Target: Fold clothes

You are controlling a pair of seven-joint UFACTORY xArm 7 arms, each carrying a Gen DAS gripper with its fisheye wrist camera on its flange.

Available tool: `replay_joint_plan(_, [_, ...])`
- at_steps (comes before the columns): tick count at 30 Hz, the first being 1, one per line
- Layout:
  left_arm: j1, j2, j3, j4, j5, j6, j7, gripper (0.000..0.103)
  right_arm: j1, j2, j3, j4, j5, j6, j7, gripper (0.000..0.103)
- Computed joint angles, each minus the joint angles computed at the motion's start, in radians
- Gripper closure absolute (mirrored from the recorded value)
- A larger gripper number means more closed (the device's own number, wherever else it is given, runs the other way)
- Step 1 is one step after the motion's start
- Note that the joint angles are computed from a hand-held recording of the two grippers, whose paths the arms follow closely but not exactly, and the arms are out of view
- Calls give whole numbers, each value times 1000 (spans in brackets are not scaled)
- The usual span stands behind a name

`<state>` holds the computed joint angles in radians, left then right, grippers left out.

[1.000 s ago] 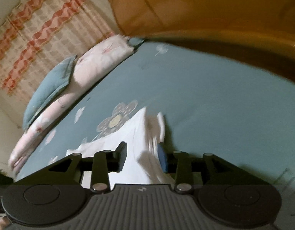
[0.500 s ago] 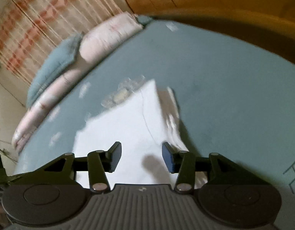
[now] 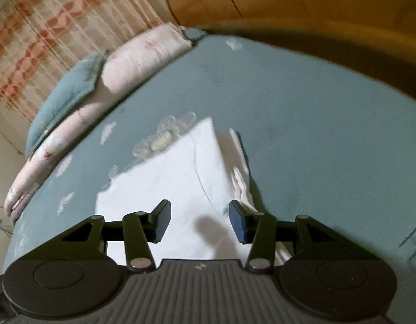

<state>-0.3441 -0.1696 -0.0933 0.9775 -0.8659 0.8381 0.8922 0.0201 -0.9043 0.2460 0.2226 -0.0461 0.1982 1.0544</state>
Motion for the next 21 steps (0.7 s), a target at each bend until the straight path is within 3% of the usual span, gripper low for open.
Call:
replay_joint_plan(3, [9,-27,7,-28,22,-9,-1,16,-63,-34,82,36,-27,46,56,49])
replay_joint_plan(7, [12,-50,14,-56,53,-3,-20,16,-139,4,148,57,-61,-50,123,47])
replay_joint_plan(14, [14,-115,33,-97,103,25,-27,15,-221,150,185,73,-59,-128,237,47])
replay_joint_plan(19, [20,-189,65,-142,133,27,-10,15,-134,4,156,79,-77,29,240,44])
replay_joint_plan(21, [25,-229,90,-167,137,33,15,12,-102,-98,176,77,-85,131,270,42])
